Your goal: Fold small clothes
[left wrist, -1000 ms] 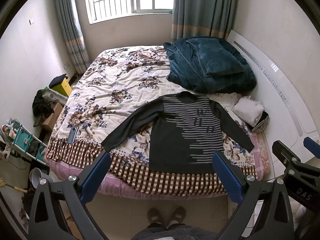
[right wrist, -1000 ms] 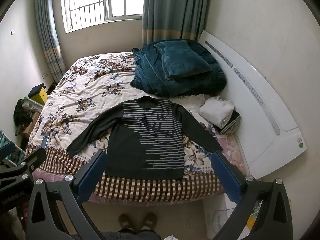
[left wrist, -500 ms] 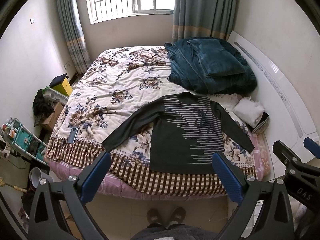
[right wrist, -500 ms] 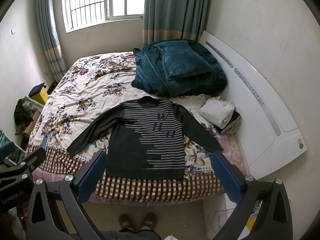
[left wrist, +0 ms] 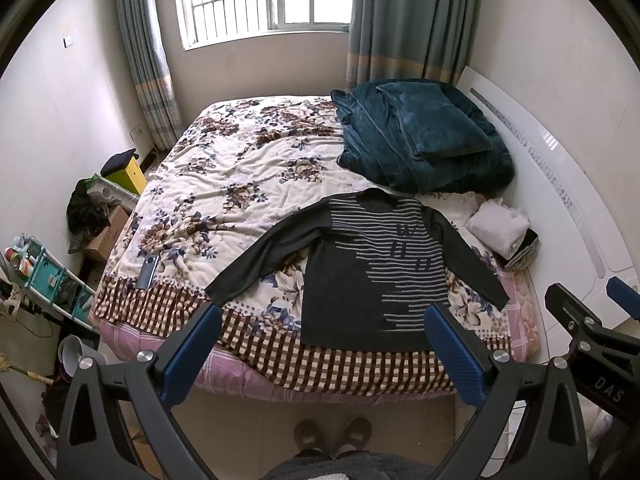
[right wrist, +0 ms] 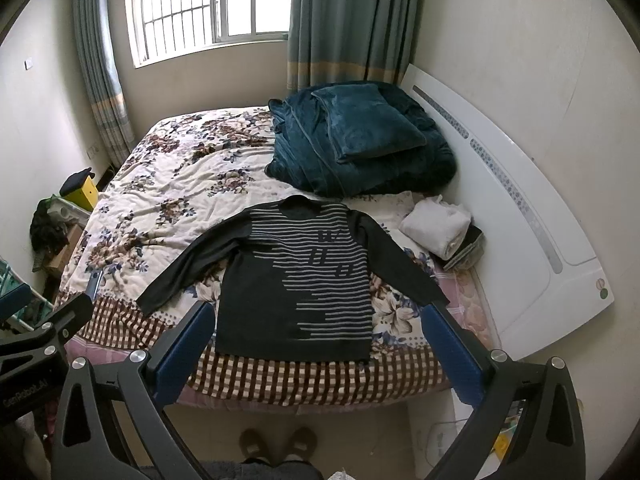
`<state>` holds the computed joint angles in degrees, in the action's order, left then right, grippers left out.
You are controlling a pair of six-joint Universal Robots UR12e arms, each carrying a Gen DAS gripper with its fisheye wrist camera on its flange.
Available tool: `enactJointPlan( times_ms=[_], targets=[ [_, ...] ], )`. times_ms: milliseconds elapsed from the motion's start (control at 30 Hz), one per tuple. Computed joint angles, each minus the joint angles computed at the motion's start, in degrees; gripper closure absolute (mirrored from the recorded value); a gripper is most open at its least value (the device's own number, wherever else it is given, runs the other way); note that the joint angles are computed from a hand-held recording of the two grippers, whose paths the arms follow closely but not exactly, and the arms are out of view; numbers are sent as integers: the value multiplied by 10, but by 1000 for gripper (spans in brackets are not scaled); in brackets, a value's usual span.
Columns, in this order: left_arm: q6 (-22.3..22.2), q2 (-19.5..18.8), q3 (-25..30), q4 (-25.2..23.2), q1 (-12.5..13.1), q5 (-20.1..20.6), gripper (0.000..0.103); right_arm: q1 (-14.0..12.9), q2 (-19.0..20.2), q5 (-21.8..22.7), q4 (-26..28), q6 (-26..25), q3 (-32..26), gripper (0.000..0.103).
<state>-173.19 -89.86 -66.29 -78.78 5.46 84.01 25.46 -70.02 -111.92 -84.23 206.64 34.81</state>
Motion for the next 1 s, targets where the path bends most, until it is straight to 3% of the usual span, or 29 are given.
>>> enactJointPlan(
  times_ms=[400, 500, 600, 800, 900, 1000],
  targets=[
    [12, -14, 19, -15, 7, -9, 0, -6, 15, 11, 17, 15, -22, 0],
    [21, -23, 11, 1, 7, -6, 0, -15, 11, 21, -3, 36, 1, 0],
    [34, -41, 6, 22, -1, -3, 0, -35, -14, 23, -46, 68, 69, 0],
    [6, -122, 31, 80, -48, 49, 0, -93, -37, -12, -91, 146, 184, 0],
    [-10, -165, 45, 93, -74, 81, 0, -142, -48, 3, -117, 174, 253, 0],
    [-28, -213, 69, 93, -101, 119, 0, -200, -55, 49, -150, 203, 322, 0]
  ],
)
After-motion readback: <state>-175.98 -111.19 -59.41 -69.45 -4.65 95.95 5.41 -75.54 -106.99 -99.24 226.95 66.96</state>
